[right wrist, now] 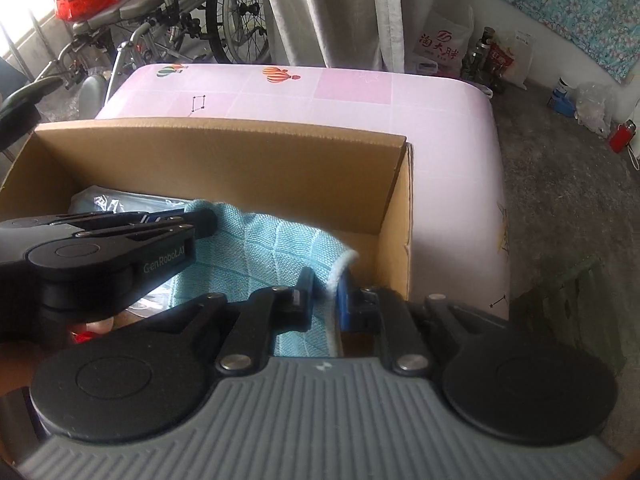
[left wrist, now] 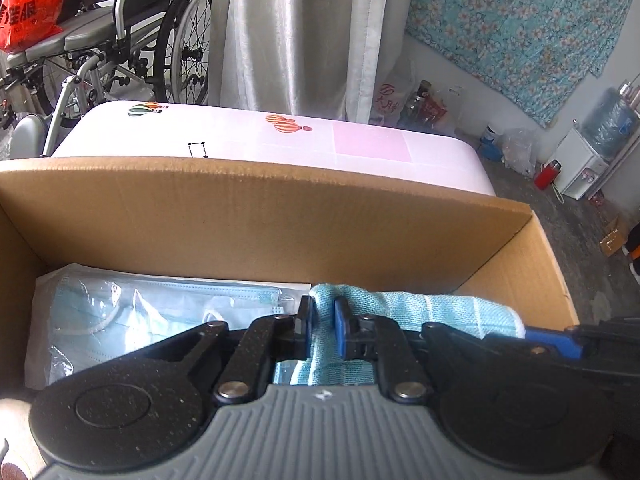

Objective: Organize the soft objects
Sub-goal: 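Lift the light-blue towel toward the cardboard box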

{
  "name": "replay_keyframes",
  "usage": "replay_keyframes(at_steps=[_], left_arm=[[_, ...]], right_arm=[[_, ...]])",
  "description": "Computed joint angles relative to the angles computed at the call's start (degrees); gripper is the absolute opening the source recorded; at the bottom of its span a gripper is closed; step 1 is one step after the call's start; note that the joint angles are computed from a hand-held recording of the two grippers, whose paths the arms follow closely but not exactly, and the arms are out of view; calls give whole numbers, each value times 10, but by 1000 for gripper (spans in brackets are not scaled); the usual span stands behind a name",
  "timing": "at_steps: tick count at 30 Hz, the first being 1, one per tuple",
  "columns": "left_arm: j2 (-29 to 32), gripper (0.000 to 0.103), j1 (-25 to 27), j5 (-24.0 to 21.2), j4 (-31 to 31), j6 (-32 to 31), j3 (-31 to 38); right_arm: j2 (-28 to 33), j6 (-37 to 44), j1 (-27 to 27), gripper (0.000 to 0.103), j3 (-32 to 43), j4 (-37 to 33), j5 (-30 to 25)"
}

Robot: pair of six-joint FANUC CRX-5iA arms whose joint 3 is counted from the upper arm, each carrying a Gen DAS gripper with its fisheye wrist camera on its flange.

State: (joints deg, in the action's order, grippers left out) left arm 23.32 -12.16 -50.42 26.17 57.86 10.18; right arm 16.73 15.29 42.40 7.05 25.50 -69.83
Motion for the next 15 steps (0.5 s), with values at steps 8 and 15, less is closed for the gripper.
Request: replay_keyframes(at_steps=[8, 15], left_arm=[[-7, 1, 19, -17, 53, -57, -16], [16, 1, 10, -19, -8, 12, -2]], right_arm=[[22, -4, 5, 17, -2, 51, -9], [40, 31, 5, 16, 14, 53, -13]])
